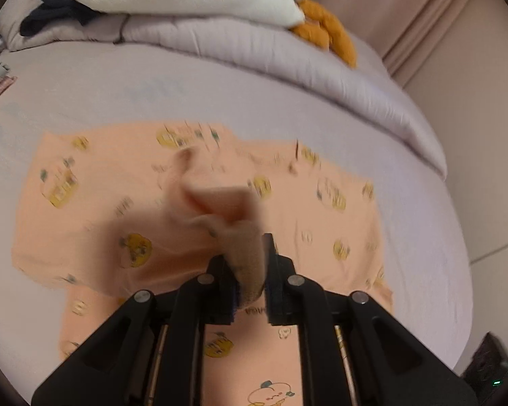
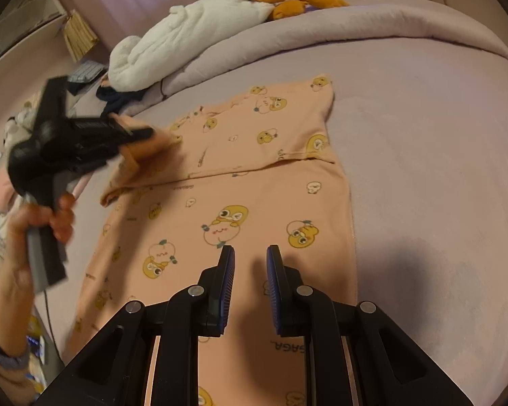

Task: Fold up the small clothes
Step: 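Fold the held sleeve across the shirt body and open the left gripper, then grasp the shirt's side edge with the right gripper and fold it inward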

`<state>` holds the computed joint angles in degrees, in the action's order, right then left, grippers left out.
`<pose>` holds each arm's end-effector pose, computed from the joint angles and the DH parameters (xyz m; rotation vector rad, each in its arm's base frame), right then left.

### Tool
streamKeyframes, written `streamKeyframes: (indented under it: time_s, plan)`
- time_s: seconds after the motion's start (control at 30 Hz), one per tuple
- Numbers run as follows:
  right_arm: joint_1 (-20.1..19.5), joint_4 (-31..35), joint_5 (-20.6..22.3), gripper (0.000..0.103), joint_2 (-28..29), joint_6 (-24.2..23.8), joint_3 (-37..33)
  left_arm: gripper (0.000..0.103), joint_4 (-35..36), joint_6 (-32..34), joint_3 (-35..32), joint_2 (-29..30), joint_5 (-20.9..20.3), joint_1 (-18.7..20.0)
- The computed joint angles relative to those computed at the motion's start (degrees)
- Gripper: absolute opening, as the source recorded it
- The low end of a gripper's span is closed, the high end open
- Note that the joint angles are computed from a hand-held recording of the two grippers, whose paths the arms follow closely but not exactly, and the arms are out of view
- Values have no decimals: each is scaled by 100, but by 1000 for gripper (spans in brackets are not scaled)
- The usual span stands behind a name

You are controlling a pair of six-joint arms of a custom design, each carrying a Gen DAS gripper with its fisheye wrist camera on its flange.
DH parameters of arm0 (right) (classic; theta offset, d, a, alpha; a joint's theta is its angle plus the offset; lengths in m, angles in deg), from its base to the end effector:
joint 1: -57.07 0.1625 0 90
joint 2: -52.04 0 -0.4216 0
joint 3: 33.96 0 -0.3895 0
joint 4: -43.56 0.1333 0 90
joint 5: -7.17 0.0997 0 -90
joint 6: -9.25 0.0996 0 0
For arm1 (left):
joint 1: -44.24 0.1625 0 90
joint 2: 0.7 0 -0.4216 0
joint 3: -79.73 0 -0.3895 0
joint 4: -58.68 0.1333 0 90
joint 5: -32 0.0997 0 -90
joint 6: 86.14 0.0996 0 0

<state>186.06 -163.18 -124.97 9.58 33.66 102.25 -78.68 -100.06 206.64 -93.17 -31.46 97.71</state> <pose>0.3072 -0.2739 0.0294 0.1256 -2.5581 0.9587 -0.1072 -0.4435 0.2989 0.4694 2.7244 -0.5608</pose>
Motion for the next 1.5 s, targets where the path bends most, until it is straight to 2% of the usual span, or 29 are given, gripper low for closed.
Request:
streamKeyframes:
  time_s: [0.07, 0.1, 0.13, 0.17, 0.27, 0.33, 0.47, 0.63, 0.7, 0.8, 0.87, 0.97, 1.17, 1.2, 1.23, 1.27, 1.5]
  plan:
    - [17, -35, 2, 18, -18, 22, 24, 35, 96, -25, 29, 71, -207, 27]
    - [22, -43, -3, 18, -19, 23, 24, 51, 117, -17, 47, 88, -285, 26]
    - [33, -34, -11, 20, -29, 39, 24, 61, 156, 16, 63, 88, -337, 5]
    - [28, -33, -4, 24, -39, 43, 19, 61, 140, 73, 83, 66, -384, -21]
    - [-11, -169, 113, 25, -52, 57, 24, 63, 243, 343, 165, -187, -627, -121]
    - [-85, -323, 345, 25, -45, 16, 7, 68, 355, 550, 209, -438, -716, -163]
    - [-315, -538, 946, 25, 105, -101, -188, 69, 552, 720, 423, -1084, -531, -240]
    - [-694, -407, 1724, 29, 307, -170, -595, 70, 1018, 750, 552, -1938, -169, 9]
    - [-791, -332, 1884, 33, 382, -157, -794, 70, 1234, 754, 588, -2234, -4, 105]
    - [-956, -200, 2149, 33, 478, -92, -1078, 70, 1453, 710, 659, -2601, 157, 261]
    - [-1015, 57, 2072, 33, 553, -4, -1321, 70, 1574, 683, 700, -2839, 183, 359]
    - [-1020, 557, 1707, 33, 594, 231, -1546, 70, 1703, 665, 711, -3111, 192, 516]
    - [-1141, 651, 1977, 33, 690, 519, -1652, 70, 1773, 614, 653, -3289, 75, 711]
    - [-1148, 638, 1961, 29, 682, 490, -1656, 70, 1744, 632, 637, -3282, 29, 769]
    - [-1124, 659, 1926, 14, 694, 439, -1686, 70, 1709, 622, 641, -3285, 4, 795]
    - [-1096, 719, 1885, 8, 705, 390, -1736, 70, 1749, 628, 636, -3335, -12, 809]
    - [-752, 617, 1430, 7, 468, -230, -1857, 70, 1697, 669, 604, -3331, -64, 911]
